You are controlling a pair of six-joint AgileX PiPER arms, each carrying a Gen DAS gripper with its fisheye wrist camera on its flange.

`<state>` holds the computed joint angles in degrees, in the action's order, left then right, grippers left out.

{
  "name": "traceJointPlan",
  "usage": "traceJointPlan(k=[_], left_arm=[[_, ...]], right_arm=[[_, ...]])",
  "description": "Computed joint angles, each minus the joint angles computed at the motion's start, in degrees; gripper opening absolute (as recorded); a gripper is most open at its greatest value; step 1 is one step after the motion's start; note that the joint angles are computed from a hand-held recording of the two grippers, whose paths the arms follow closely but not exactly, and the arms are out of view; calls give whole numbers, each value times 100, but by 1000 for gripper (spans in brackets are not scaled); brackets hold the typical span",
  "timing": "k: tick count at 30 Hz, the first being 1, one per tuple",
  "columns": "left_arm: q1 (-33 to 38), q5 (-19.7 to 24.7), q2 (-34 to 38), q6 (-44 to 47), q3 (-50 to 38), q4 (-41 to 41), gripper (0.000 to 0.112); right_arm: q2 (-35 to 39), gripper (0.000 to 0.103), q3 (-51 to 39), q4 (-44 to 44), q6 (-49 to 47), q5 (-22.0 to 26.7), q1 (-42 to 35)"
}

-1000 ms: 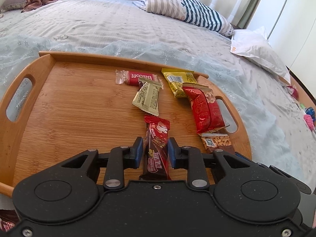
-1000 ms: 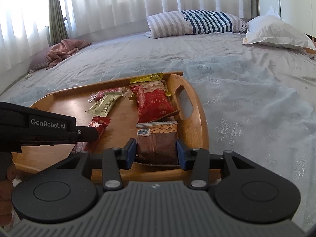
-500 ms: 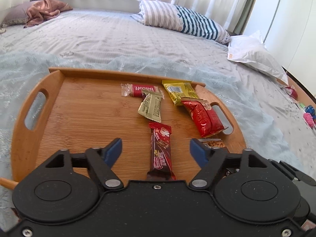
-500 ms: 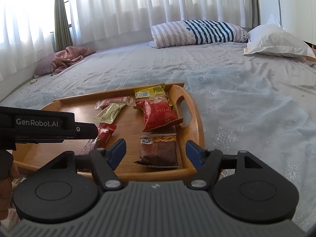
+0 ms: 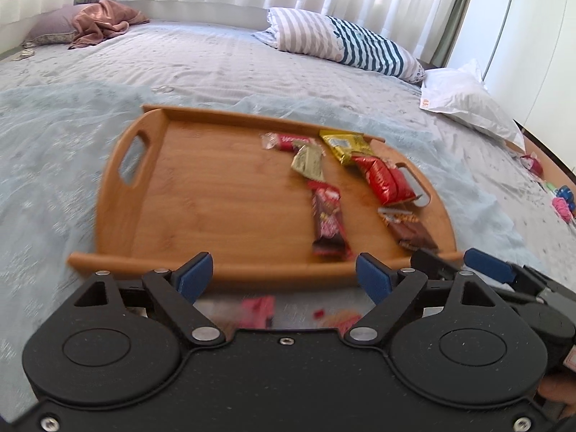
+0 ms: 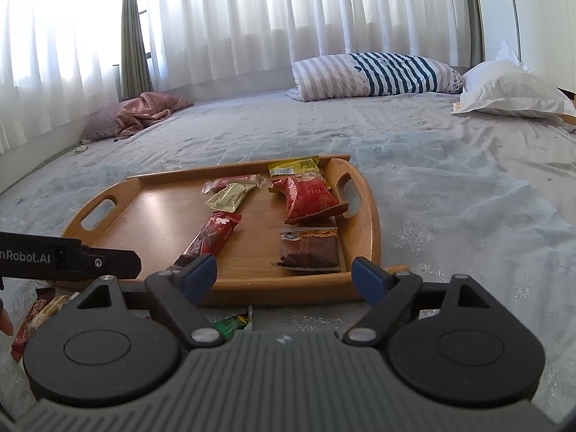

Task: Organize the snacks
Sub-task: 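Move both tools back over the remaining snacks beside the tray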

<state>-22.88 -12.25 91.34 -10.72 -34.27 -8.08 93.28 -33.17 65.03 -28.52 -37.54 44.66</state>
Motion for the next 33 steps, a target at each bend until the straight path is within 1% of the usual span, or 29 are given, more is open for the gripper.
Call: traceJointPlan(k=[2,3,4,5,6,7,8,10,12,14,15,16,17,18,20,22,24,26,29,31,33], left_arm=[[4,-133,-174,79,268,-36,86],[-21,-187,-265,231,395,-139,83],[-65,-185,-344,548,488,-389,74],[-133,-176,-419,895,576,-691,69],[-155,-157,-490,1013,657,-763,56],[-151,-124,-553,948,726,-677,49],[-132,-122,-618,784,802,-490,48],[-119,-146,-741,712,925,-420,48],[-147,-199,-840,1099,1023,-856,48],[-219,-351,-890,1744,1106,-1526,55],[-256,-420,-903,2073,1137,-1878,62],[-287,-490,-895,2314,1159,-2131,67],[-274,-515,-870,2389,1157,-2182,68],[-251,-519,-841,2352,1156,-2133,68],[-160,-465,-711,2085,1080,-1858,68],[-148,-556,-589,2052,1060,-1820,68],[-177,-634,-487,2214,1014,-1924,66],[-133,-628,-416,2028,966,-1704,66],[-70,-664,-299,1856,908,-1504,66],[-100,-744,-223,1985,893,-1650,66],[-127,-804,-173,2070,895,-1702,69]], right_arm=[[7,91,72,-21,156,-113,111],[14,91,120,-63,269,-178,167],[21,92,188,-131,412,-263,230],[36,92,266,-250,606,-370,290],[59,92,388,-505,935,-513,338],[85,93,525,-800,1301,-670,388],[122,94,655,-1088,1645,-829,437],[225,94,778,-1183,1854,-1123,626],[351,94,797,-995,1759,-1377,850],[447,94,792,-781,1614,-1550,1042],[484,92,786,-719,1548,-1595,1106],[531,89,751,-597,1429,-1639,1180],[569,84,715,-462,1312,-1668,1243],[617,82,665,-317,1200,-1685,1297],[687,74,595,-134,1107,-1684,1342],[709,70,586,-65,1136,-1635,1348],[702,69,605,-62,1182,-1575,1330],[701,66,588,-21,1126,-1522,1324],[701,66,557,4,1041,-1485,1316],[721,66,535,-47,1094,-1448,1314],[743,66,523,-155,1182,-1389,1287]])
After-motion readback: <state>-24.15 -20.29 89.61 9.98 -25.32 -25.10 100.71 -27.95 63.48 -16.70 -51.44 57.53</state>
